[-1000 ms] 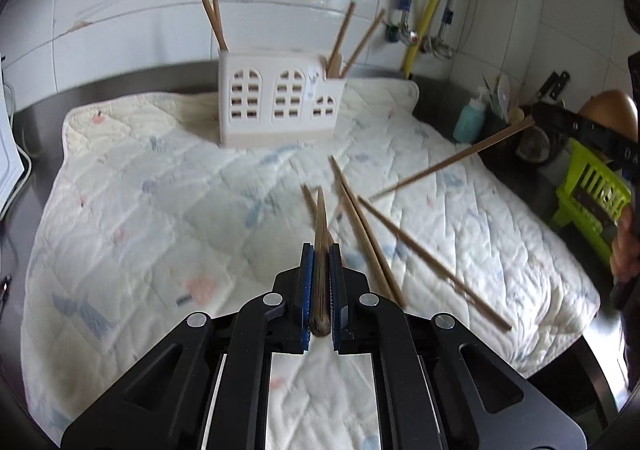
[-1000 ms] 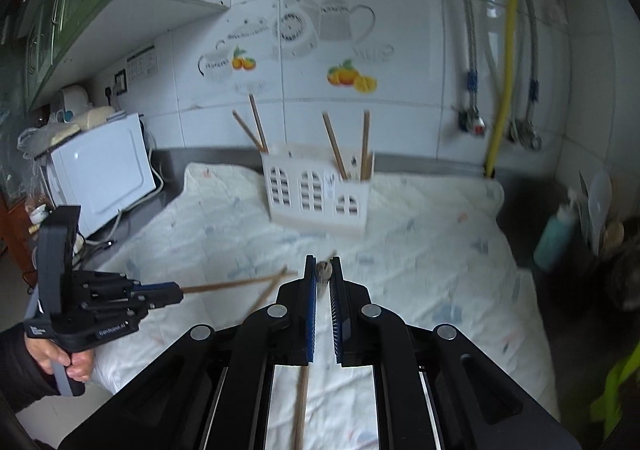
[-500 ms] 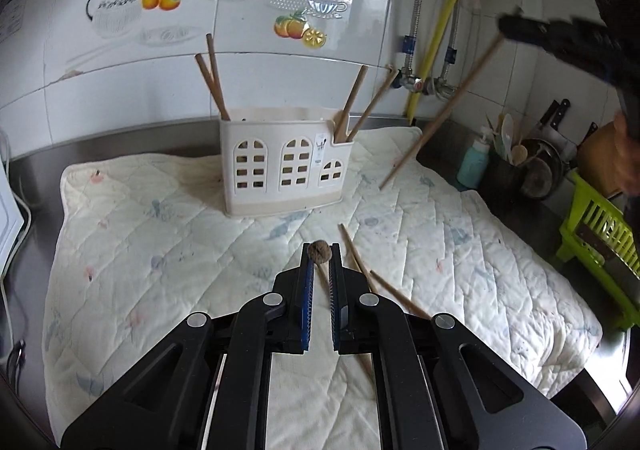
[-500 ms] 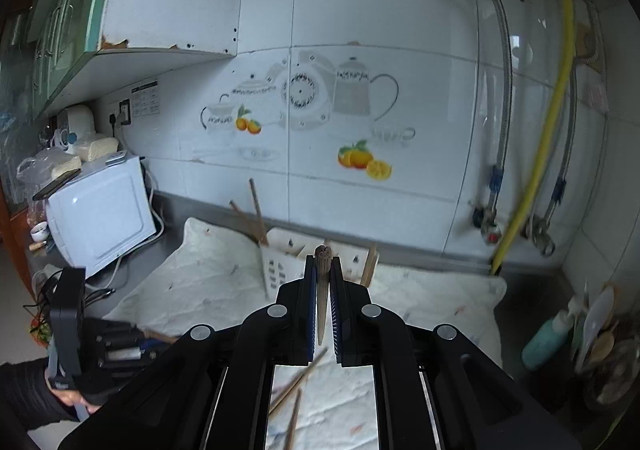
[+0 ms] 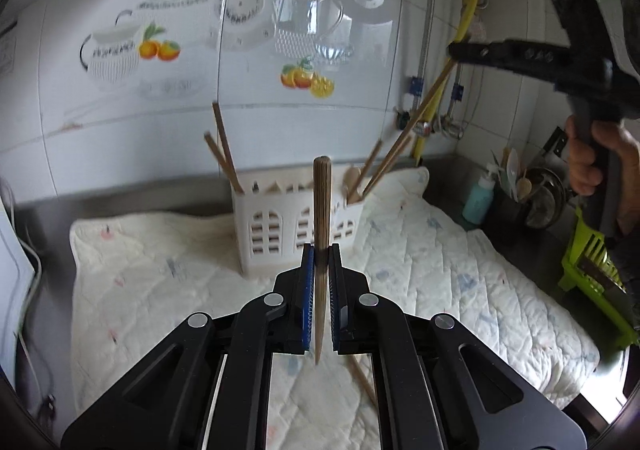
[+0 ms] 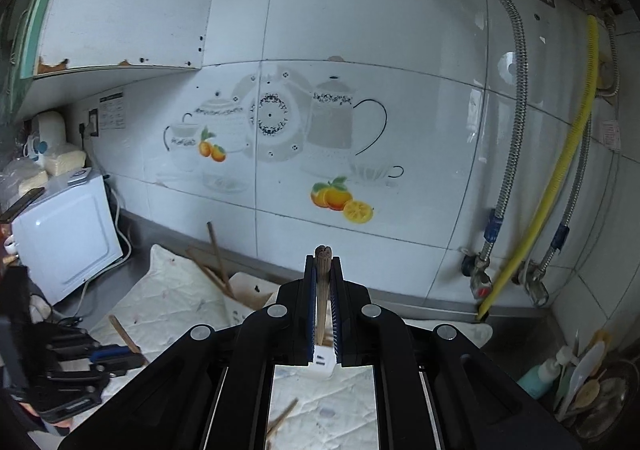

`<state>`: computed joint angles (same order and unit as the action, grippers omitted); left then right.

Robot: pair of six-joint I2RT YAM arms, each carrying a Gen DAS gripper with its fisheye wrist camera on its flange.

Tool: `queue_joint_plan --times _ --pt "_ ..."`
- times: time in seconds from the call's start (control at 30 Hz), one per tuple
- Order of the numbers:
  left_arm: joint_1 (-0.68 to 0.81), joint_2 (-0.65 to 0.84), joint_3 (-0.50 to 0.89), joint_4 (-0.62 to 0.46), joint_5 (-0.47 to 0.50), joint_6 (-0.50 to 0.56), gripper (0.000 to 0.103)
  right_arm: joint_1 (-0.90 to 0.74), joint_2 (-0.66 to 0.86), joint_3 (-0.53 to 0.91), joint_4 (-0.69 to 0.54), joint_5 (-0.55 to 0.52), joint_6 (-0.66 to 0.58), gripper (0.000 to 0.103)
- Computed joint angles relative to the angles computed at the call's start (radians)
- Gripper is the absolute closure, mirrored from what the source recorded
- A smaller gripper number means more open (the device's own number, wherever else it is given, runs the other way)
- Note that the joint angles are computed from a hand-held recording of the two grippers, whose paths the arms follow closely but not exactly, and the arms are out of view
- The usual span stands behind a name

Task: Organize utensils
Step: 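Carry the chopstick in the right gripper into the white holder and open while the left does likewise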

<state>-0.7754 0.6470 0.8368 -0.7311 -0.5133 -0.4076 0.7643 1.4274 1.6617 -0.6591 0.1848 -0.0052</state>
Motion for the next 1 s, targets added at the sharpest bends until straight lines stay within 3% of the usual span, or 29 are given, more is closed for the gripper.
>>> queue_joint_plan --times 0.27,0.57,0.8,1.0 --pt "0.086 0.071 0.136 0.037 0.032 0.11 0.098 -0.042 0.147 0.079 -0.006 -0.034 0.008 0.097" --pt "0.227 0.232 0.323 0.183 0.071 0.267 0.098 -0.07 0.223 0.056 0.02 -0.068 0.018 0.096" --pt "0.342 0.382 0.39 0.304 0.108 0.315 0.098 -0.076 0.184 0.006 0.069 -0.075 0.002 0.08" --pt "0.421 0.449 0.37 0.342 0.184 0.278 0.098 -0.067 0.093 -0.084 0.107 -0.054 -0.038 0.075"
